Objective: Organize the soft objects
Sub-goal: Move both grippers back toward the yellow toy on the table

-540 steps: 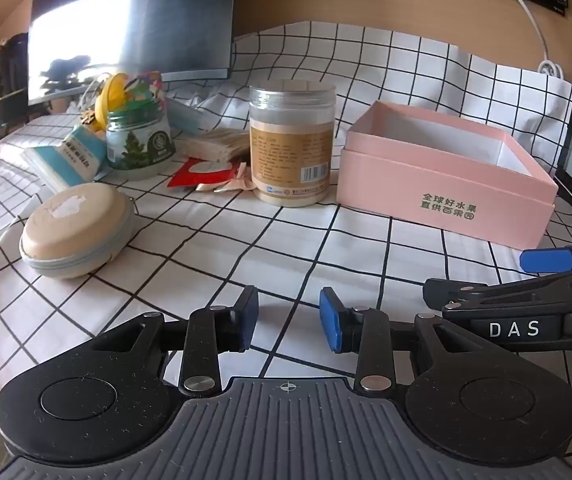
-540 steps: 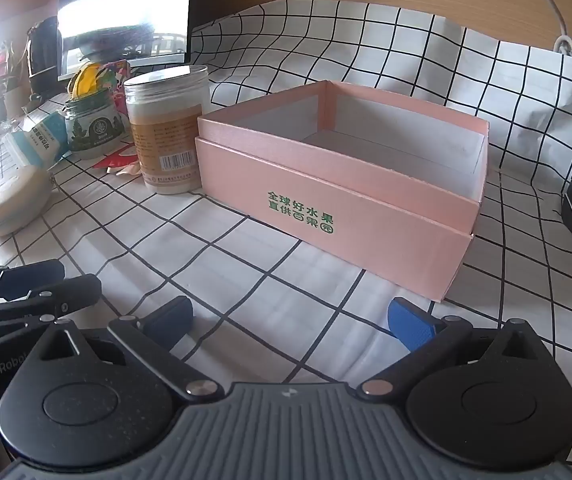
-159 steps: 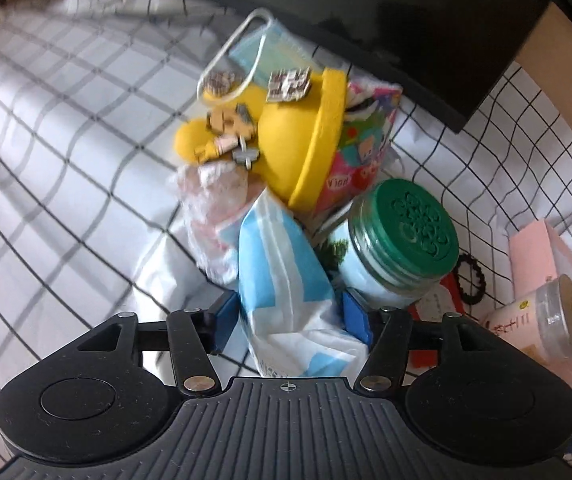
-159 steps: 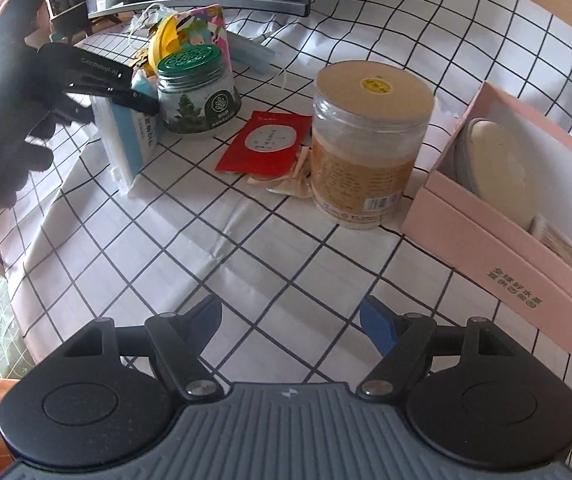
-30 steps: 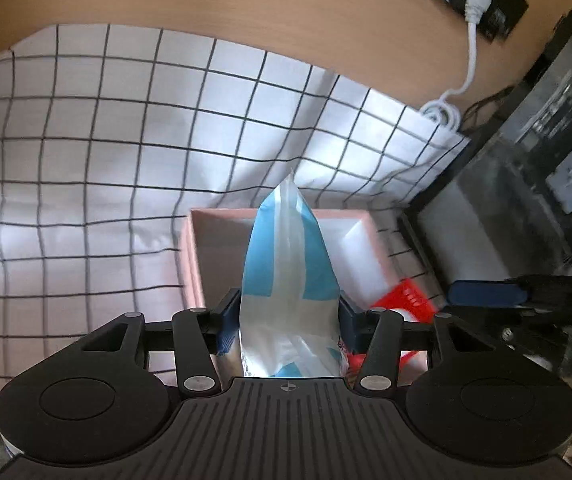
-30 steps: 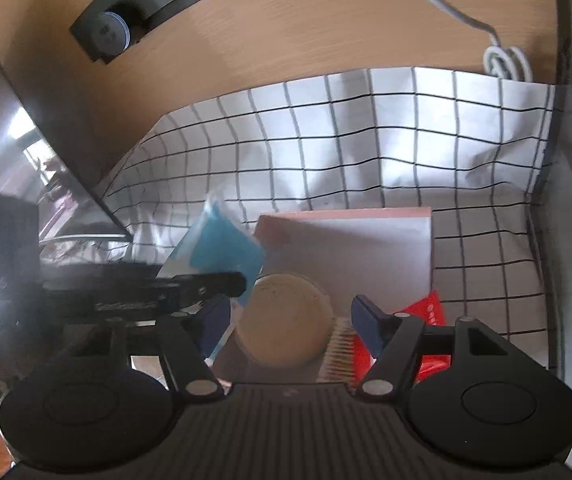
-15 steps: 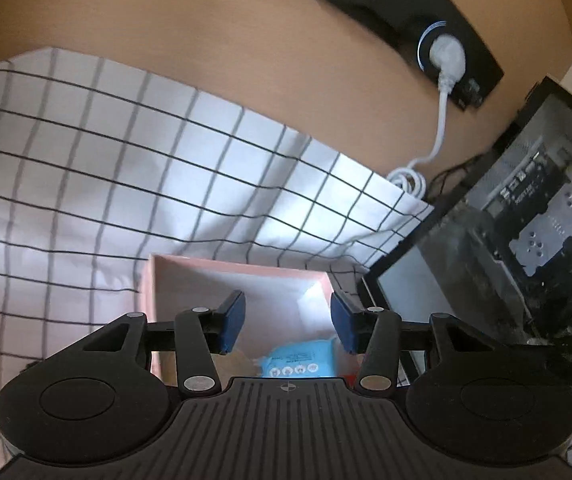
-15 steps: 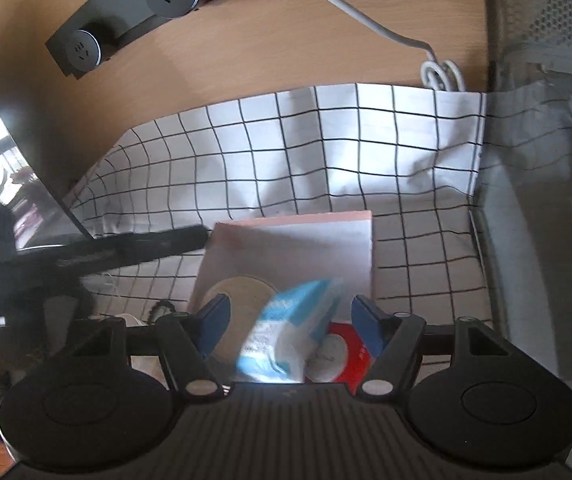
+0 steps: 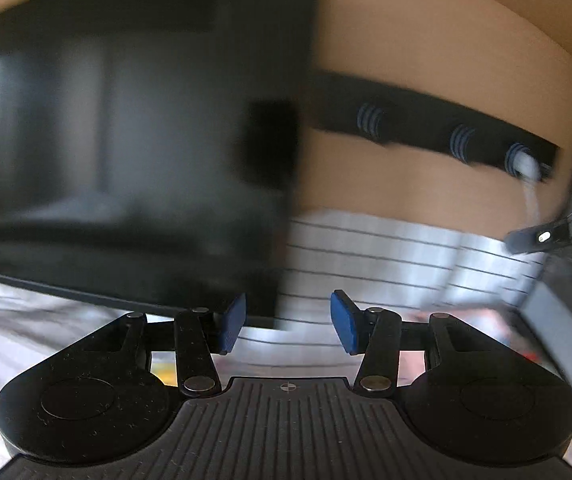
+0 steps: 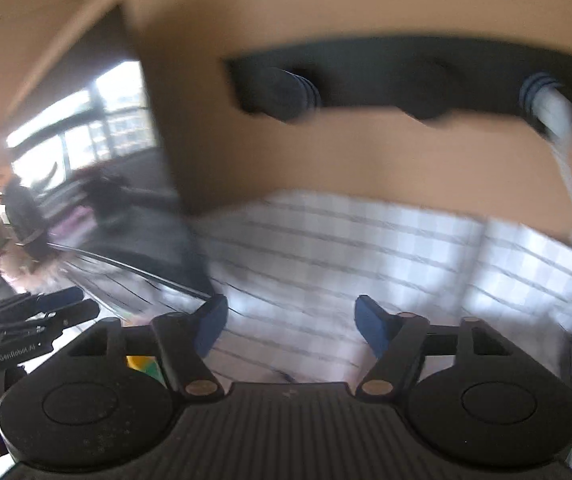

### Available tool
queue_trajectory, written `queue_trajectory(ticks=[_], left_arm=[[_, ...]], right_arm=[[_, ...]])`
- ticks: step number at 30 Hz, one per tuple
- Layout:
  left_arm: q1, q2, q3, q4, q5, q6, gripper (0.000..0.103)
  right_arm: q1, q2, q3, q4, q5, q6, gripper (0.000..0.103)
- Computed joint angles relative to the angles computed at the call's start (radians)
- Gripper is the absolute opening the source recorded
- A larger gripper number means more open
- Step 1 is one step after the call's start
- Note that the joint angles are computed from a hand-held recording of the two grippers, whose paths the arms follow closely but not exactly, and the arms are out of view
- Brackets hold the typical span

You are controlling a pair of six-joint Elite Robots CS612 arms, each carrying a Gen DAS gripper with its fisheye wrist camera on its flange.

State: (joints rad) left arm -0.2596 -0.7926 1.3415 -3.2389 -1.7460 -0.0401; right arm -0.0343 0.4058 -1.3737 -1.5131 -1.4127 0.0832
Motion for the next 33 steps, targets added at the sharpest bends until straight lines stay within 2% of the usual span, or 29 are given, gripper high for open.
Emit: queue_trajectory(ticks=[3, 5, 8, 13, 16, 19, 22, 25, 28, 30, 33], left_arm=[[0.025, -0.025, 0.042, -0.051, 0.134, -0.033, 0.052], [0.045, -0.036, 0.061, -0.066, 0.183, -0.076, 0.052], [0.074, -0.049, 0.082, -0.078, 0.227, -0.134, 0.052], [0.105, -0.053, 0.091, -0.102, 0.275, -0.172, 0.051], [0.12, -0.043, 0.086, -0.086, 0.209, -0.207, 0.051], [0.12, -0.021, 0.083, -0.06, 0.111, -0.187, 0.052], [0.095, 0.013, 0.068, -0.047, 0.064, -0.152, 0.052], [0.083, 0.052, 0.029, -0.022, -0.01, -0.163, 0.052], [0.087, 0.077, -0.026, 0.056, -0.068, -0.167, 0.052], [0.098, 0.092, -0.079, 0.122, -0.075, -0.169, 0.052], [0.124, 0.124, -0.185, 0.276, -0.091, -0.241, 0.051]], right_arm=[[0.041, -0.037, 0.081, -0.063, 0.023, -0.018, 0.074], [0.067, -0.066, 0.139, -0.087, 0.048, -0.056, 0.074], [0.105, -0.108, 0.217, -0.13, 0.052, -0.126, 0.074], [0.157, -0.19, 0.354, -0.18, 0.071, -0.218, 0.074], [0.17, -0.221, 0.423, -0.212, 0.106, -0.249, 0.077], [0.175, -0.235, 0.463, -0.171, 0.122, -0.327, 0.077], [0.182, -0.246, 0.51, -0.121, 0.096, -0.42, 0.077], [0.179, -0.234, 0.52, -0.114, 0.057, -0.477, 0.077], [0.168, -0.227, 0.527, -0.095, 0.028, -0.491, 0.077], [0.157, -0.225, 0.527, -0.069, 0.025, -0.486, 0.077], [0.142, -0.211, 0.513, -0.051, 0.021, -0.465, 0.077]])
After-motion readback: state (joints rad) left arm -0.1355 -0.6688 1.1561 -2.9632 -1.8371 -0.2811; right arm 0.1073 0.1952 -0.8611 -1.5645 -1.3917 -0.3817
